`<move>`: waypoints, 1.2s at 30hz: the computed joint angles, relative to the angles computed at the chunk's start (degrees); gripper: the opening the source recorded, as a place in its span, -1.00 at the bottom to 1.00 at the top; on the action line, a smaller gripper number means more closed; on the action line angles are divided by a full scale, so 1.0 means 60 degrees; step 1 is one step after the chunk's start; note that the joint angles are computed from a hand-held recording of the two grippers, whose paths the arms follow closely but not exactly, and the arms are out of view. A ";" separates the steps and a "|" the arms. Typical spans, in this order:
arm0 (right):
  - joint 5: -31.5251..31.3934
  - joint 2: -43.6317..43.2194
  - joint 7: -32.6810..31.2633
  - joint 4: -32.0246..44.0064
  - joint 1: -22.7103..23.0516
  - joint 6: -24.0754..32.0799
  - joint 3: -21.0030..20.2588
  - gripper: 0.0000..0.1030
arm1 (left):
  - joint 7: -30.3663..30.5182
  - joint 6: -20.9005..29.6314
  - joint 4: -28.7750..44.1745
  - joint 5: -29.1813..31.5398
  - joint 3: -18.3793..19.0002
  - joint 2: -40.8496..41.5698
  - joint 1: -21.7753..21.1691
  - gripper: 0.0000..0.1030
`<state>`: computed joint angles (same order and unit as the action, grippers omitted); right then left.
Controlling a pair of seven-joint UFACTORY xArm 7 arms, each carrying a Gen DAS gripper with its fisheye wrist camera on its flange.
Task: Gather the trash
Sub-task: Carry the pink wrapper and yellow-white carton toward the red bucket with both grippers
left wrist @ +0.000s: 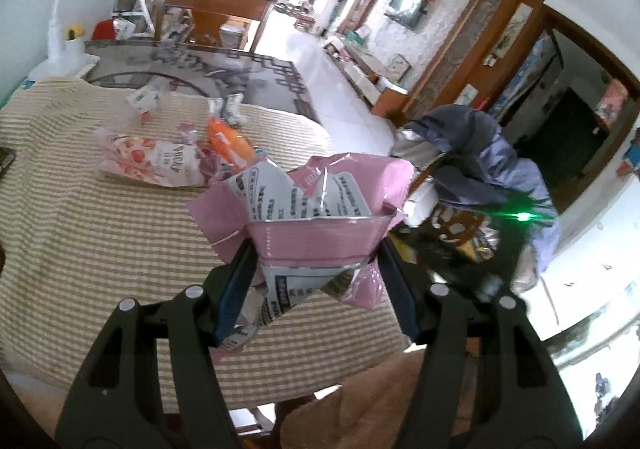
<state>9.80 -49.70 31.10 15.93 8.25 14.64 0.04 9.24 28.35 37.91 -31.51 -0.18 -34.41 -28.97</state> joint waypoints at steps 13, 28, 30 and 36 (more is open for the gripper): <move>-0.0722 0.0625 0.0888 0.0375 -0.0711 0.0429 0.0847 -0.61 | 0.2367 -0.0197 0.0584 -0.1878 0.0714 0.1068 -0.0792 0.16; -0.1459 -0.1997 0.2531 0.0374 -0.1541 0.3421 0.1263 -0.61 | 0.6153 -0.0766 0.0307 -0.4126 0.0904 0.1286 -0.1078 0.16; -0.1473 -0.2765 0.2657 0.0510 -0.1617 0.4193 0.1044 -0.61 | 0.6402 -0.0094 0.0392 -0.4464 0.1064 0.1314 -0.0977 0.16; -0.0102 -0.4753 0.2597 -0.0145 -0.1201 0.3540 -0.0660 -0.59 | 0.6555 0.1243 0.0599 -0.5037 0.1122 0.1549 -0.0307 0.16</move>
